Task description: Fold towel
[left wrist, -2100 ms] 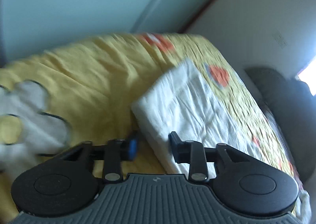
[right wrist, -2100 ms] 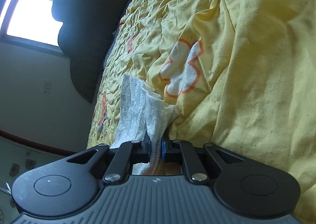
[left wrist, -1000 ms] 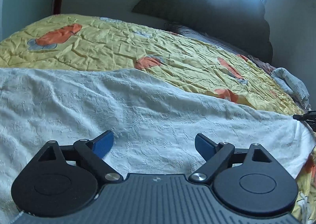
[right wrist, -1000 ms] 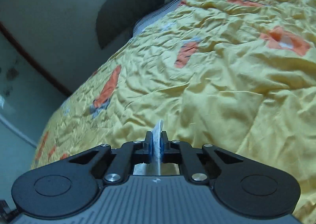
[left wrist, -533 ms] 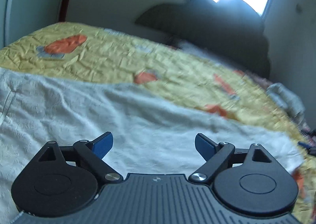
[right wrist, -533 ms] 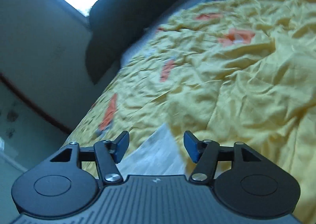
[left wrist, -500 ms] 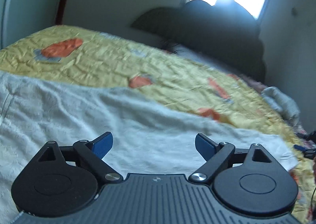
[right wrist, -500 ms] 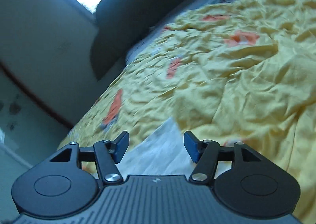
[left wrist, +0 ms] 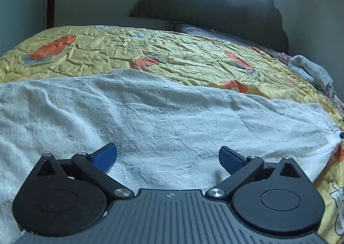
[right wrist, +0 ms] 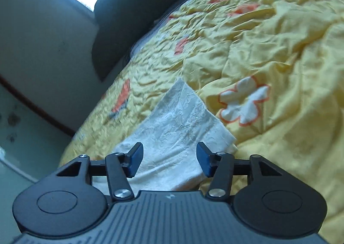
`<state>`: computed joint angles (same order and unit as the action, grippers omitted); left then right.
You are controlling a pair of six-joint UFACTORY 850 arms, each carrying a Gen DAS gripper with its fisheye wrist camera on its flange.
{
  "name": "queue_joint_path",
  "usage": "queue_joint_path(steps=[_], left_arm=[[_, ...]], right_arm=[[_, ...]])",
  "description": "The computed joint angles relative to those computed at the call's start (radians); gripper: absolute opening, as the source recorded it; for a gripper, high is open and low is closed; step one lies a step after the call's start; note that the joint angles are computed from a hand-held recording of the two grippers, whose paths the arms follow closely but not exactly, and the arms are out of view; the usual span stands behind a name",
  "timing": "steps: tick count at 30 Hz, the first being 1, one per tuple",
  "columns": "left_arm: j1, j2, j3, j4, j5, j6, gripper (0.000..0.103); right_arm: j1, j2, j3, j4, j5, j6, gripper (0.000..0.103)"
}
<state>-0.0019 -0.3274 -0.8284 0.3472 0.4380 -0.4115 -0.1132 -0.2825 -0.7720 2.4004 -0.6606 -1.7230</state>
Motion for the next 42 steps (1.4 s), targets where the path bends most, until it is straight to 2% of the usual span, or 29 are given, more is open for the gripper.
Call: queue_joint_path(steps=[4,6,8,13,18,20,22,23,25,26,27,29,30,31,34,42], left_arm=[[0.01,0.003,0.007,0.036,0.027,-0.058,0.102],[0.01,0.003,0.008,0.039,0.031,-0.064,0.102],[0.009,0.003,0.008,0.032,0.028,-0.054,0.102],[0.007,0.002,0.008,0.022,0.028,-0.046,0.102],[0.002,0.002,0.007,0.0,0.023,-0.022,0.102],[0.001,0.001,0.006,-0.007,0.02,-0.013,0.102],[0.0,0.001,0.006,-0.011,0.019,-0.008,0.102],[0.0,0.001,0.006,-0.013,0.018,-0.006,0.102],[0.001,0.0,0.006,-0.01,0.021,-0.01,0.102],[0.001,0.0,0.006,-0.009,0.021,-0.011,0.102],[0.0,0.0,0.006,-0.01,0.021,-0.011,0.102],[0.0,0.0,0.005,-0.01,0.02,-0.009,0.102],[0.0,0.0,0.005,-0.01,0.02,-0.009,0.102],[0.0,0.0,0.005,-0.01,0.02,-0.009,0.102],[-0.001,0.0,0.005,-0.017,0.019,-0.001,0.102],[-0.02,-0.003,-0.003,-0.115,-0.015,0.116,0.102]], right_arm=[[-0.022,-0.004,0.017,-0.072,0.002,0.171,0.058],[-0.015,-0.026,-0.008,-0.125,0.045,0.235,0.057],[-0.012,-0.04,-0.02,-0.108,0.038,0.245,0.057],[-0.02,-0.097,-0.053,-0.097,-0.06,0.319,0.072],[-0.001,-0.124,-0.096,-0.205,-0.079,0.364,0.072],[0.018,-0.114,-0.091,-0.14,-0.044,0.299,0.073],[0.034,-0.112,-0.077,0.019,-0.032,0.221,0.073],[0.035,-0.112,-0.064,0.108,-0.046,0.186,0.073],[0.031,-0.126,-0.057,0.166,-0.094,0.184,0.072],[0.034,-0.126,-0.066,0.167,-0.069,0.169,0.072],[0.046,-0.12,-0.076,0.178,-0.021,0.132,0.07],[0.077,-0.105,-0.088,0.282,0.091,-0.016,0.057],[0.087,-0.102,-0.093,0.334,0.137,-0.067,0.038],[0.087,-0.104,-0.09,0.362,0.142,-0.076,0.029],[0.066,-0.122,-0.067,0.33,0.045,0.012,0.027],[0.086,-0.123,-0.063,0.397,0.04,-0.078,0.027]])
